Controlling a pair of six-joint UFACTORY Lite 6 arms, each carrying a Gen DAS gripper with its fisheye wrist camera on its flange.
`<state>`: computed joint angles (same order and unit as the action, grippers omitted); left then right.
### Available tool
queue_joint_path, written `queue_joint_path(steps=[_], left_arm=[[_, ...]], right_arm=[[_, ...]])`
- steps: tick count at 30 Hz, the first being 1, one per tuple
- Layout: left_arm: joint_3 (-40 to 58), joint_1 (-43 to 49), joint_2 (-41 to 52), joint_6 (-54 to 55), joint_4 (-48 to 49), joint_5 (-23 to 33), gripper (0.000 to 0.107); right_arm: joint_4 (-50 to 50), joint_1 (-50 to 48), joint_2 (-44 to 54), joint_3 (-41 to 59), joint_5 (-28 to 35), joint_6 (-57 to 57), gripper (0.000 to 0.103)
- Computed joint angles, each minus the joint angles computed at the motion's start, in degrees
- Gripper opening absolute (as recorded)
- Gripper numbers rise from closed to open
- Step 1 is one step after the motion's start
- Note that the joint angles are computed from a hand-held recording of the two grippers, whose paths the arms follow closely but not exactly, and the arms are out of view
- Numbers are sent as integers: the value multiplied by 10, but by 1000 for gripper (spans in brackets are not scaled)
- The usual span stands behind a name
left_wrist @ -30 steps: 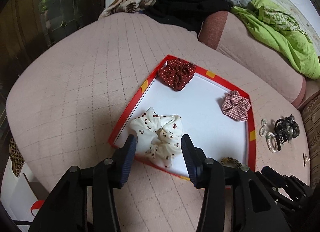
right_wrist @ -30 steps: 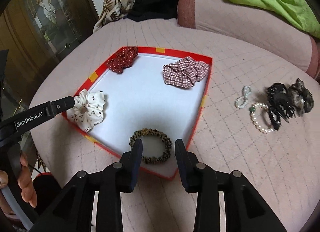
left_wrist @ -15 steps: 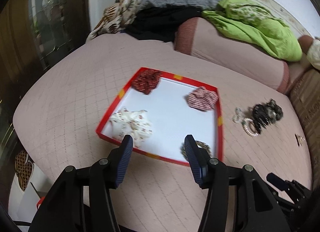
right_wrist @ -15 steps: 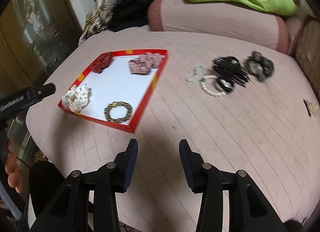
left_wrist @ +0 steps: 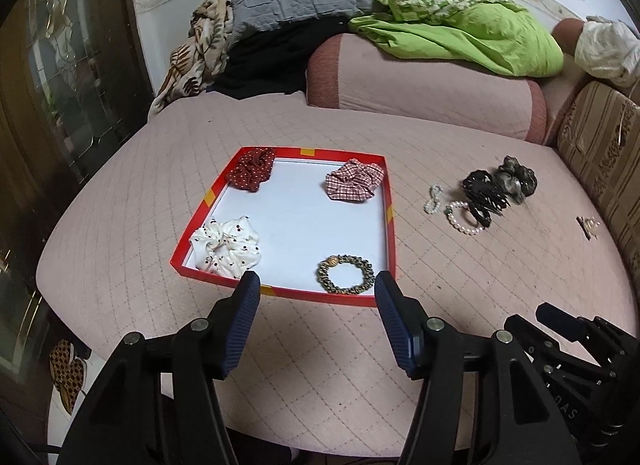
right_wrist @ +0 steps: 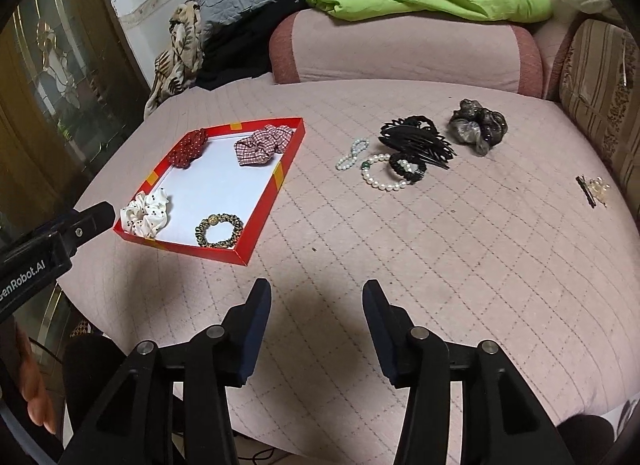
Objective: Organize jewelry
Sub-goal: 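Move both tools back toward the black scrunchie and claw clips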
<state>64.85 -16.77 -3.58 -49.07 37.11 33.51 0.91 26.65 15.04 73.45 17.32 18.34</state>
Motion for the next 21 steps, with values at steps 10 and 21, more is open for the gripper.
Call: queue_joint_path(steps=[10,21], left_arm=[[7,-30,16,-14,18,21,59],[35,-27,68,12,-10,14,59]], right_arm=[[-105,-11,-19,-28,-4,103,53],[-95,-70,-8,-43,-16,91,57]])
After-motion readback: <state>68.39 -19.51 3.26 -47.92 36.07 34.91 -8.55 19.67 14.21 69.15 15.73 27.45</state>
